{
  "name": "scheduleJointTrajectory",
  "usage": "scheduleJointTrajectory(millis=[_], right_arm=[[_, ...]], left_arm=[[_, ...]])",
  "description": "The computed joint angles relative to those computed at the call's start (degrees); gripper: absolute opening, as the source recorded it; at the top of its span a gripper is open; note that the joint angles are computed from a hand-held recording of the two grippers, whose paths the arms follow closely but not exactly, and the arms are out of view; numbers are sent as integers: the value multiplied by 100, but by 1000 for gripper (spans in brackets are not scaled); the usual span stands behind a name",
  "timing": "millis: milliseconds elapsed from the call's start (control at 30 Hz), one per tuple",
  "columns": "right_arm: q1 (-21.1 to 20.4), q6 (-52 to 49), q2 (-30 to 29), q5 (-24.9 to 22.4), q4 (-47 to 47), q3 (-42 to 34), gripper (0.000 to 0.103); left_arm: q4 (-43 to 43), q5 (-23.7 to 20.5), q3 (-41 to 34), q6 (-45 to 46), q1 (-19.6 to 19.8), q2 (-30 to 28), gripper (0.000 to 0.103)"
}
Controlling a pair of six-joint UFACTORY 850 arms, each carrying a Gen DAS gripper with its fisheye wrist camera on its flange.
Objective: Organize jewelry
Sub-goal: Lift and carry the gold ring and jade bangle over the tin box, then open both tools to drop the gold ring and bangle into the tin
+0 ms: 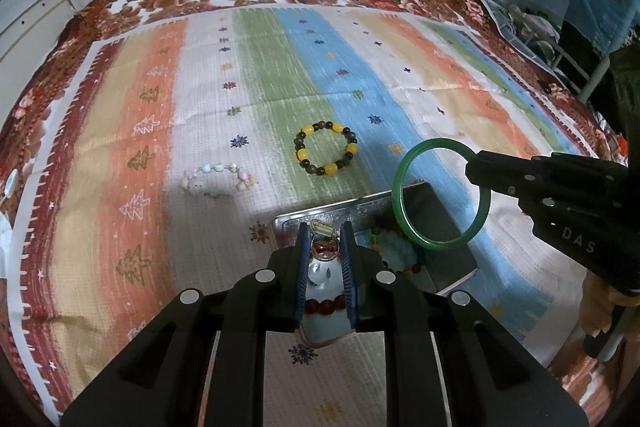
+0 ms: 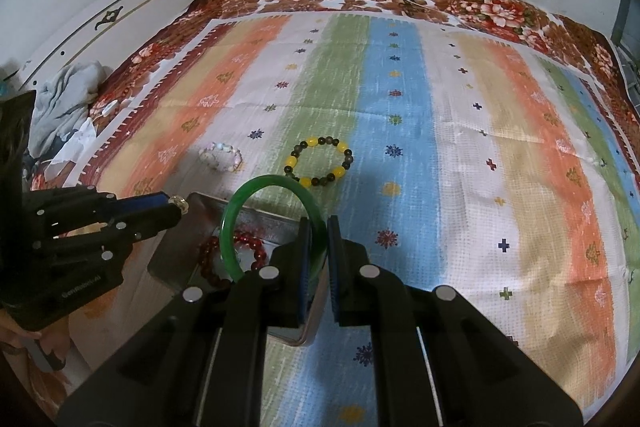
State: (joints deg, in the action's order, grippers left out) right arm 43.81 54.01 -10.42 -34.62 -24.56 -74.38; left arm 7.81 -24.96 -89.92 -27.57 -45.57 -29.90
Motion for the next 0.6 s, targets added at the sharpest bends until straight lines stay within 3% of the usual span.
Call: scheduleJointTrajectory(millis=[267,333,467,600], right_arm=[[3,-76,-14,-9,110,-19,11],[-24,-6,-14,32,123,6,15],[-19,326,9,-51,-206,18,38],[-61,322,30,-20,-189,35,38]], left_arm=[[-51,-19,-9,88,-6,0,16],[95,-63,-37,-50,-17,-21,39],[262,-90,-65,-264,-1,-35,46],[276,-110,-73,-374,43,-35,47]])
